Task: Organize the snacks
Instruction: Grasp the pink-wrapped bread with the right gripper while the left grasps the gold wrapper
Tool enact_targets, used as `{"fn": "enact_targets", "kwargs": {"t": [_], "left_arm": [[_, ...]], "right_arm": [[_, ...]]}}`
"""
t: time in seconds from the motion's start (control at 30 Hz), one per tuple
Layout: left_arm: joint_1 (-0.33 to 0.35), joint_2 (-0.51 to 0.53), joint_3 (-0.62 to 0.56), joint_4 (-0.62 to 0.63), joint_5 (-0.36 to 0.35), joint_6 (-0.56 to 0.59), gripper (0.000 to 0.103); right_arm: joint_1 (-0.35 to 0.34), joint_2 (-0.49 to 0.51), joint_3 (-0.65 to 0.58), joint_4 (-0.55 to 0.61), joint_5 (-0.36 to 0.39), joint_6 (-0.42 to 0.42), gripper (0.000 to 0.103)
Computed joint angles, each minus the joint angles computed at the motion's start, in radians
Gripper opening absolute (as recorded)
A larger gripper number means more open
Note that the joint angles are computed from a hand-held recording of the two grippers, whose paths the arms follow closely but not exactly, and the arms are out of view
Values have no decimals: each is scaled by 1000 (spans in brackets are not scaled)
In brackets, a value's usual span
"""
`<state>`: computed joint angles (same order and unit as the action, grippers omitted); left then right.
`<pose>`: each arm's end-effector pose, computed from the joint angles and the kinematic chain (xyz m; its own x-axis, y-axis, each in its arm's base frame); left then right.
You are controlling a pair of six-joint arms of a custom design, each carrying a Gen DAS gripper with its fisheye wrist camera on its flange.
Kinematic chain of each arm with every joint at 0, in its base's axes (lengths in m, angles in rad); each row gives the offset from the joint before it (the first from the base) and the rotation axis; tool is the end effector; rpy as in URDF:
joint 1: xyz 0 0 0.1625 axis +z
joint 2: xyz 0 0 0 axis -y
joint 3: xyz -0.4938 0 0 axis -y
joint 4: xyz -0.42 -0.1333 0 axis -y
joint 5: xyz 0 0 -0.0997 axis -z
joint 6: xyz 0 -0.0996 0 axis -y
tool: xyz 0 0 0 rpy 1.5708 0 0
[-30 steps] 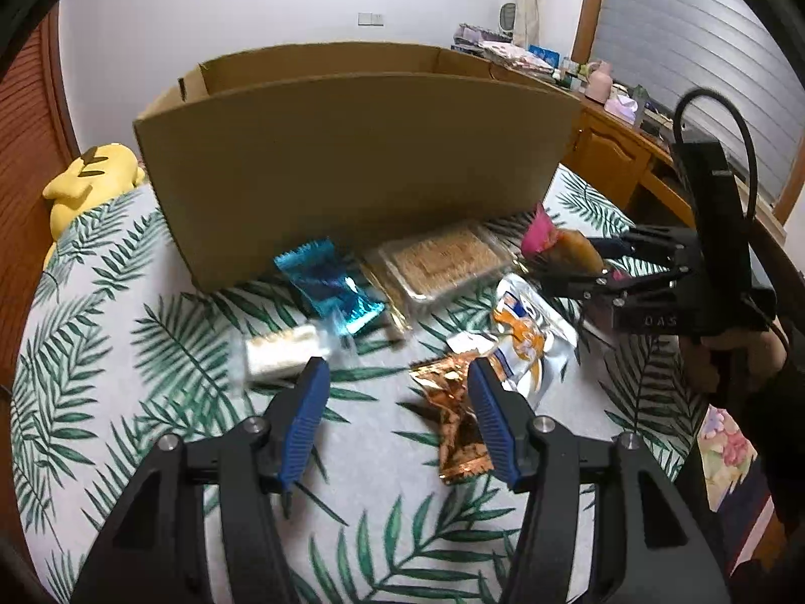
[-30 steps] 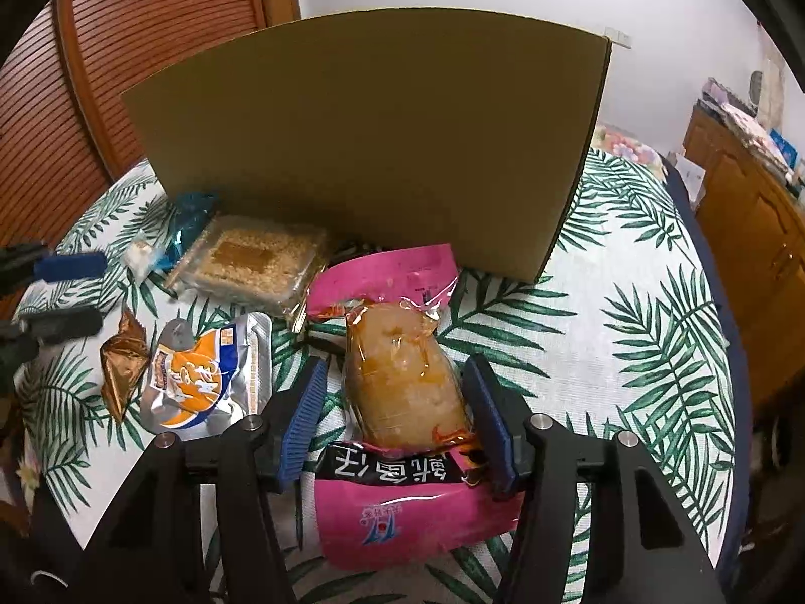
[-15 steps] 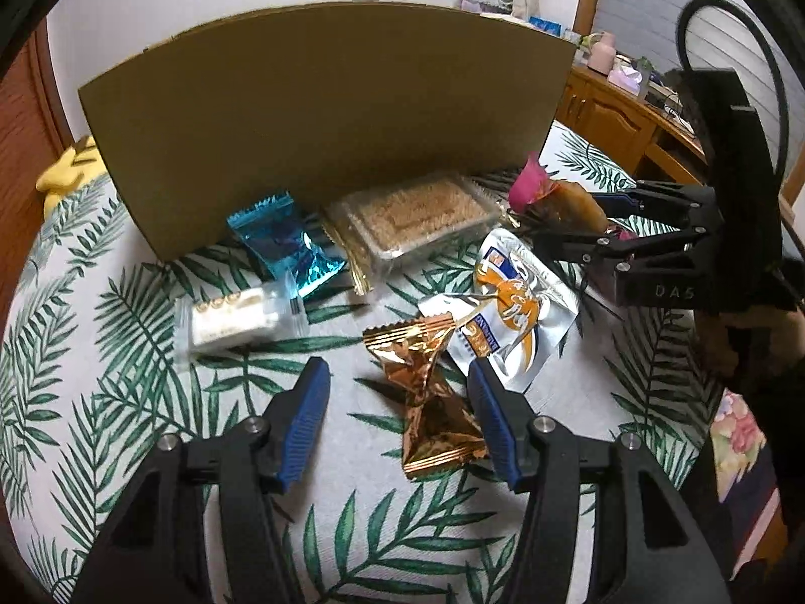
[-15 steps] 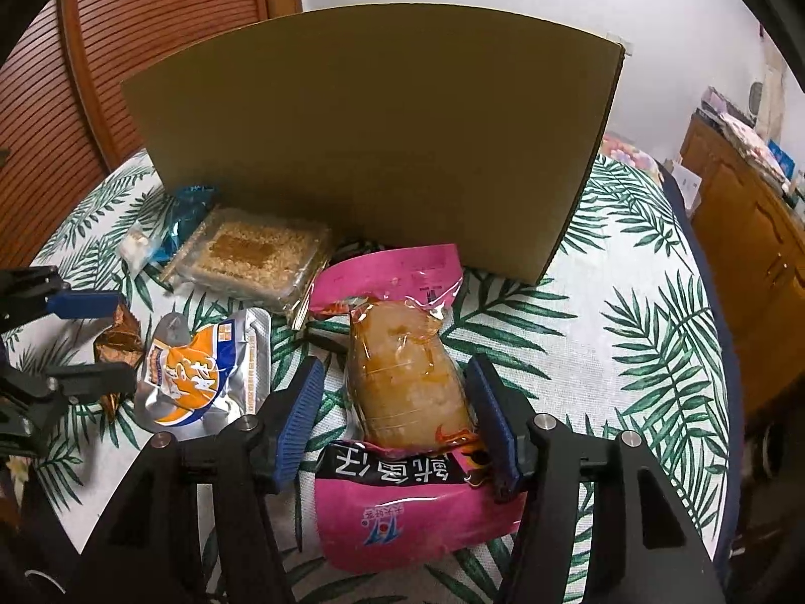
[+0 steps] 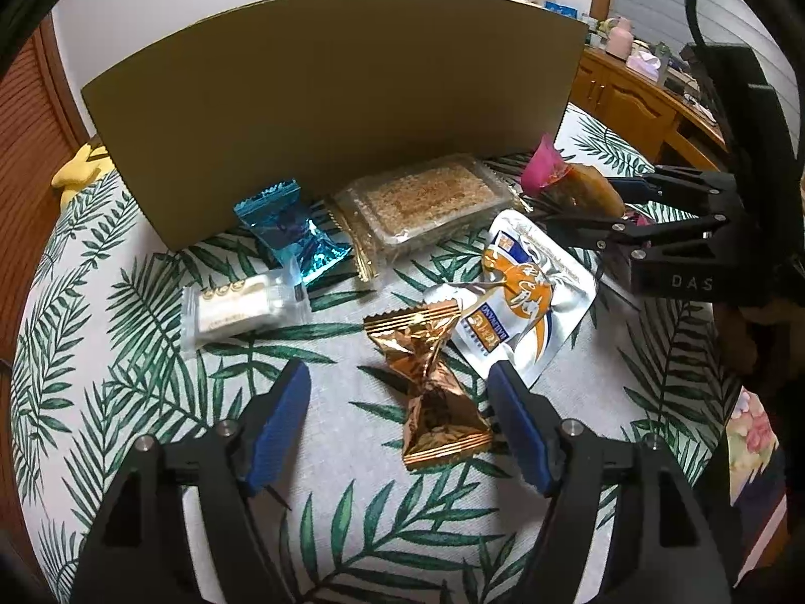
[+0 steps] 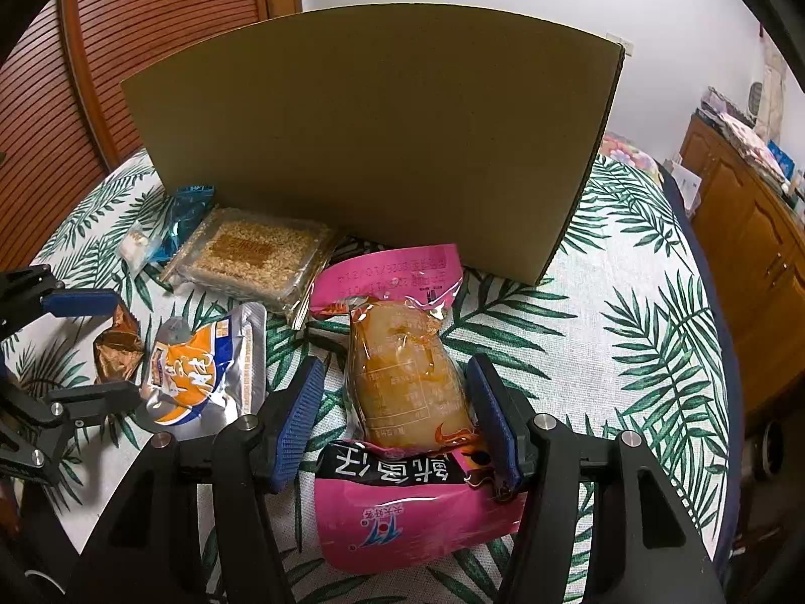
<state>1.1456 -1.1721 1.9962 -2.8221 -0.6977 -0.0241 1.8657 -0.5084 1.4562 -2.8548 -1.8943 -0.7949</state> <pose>-0.0542 -0.6278 0.2924 -0.7251 -0.0442 -0.6873 0.3581 0.8283 -0.4310 0.3303 -0.7375 0.0055 -0.4609 -0.7675 0.4457 -0.8615 0.5075 -0.0169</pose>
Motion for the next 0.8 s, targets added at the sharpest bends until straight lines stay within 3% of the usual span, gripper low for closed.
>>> {"fn": "enact_targets", "kwargs": {"t": [0.13,0.37,0.57,0.8], "left_arm": [[-1,0,0,4,18,-25,74],[23,-20,0,-28,-68,12,73],[37,-39,7,-45,-129,38,54],[16,-30,26,-72,-90,77,18]], "right_arm": [[0,0,-2,2,0,0,60],[0,0,-1,1,1,0,60],[0,0,-1,2,1,1,60],[0,0,-1,2,1,1,60]]}}
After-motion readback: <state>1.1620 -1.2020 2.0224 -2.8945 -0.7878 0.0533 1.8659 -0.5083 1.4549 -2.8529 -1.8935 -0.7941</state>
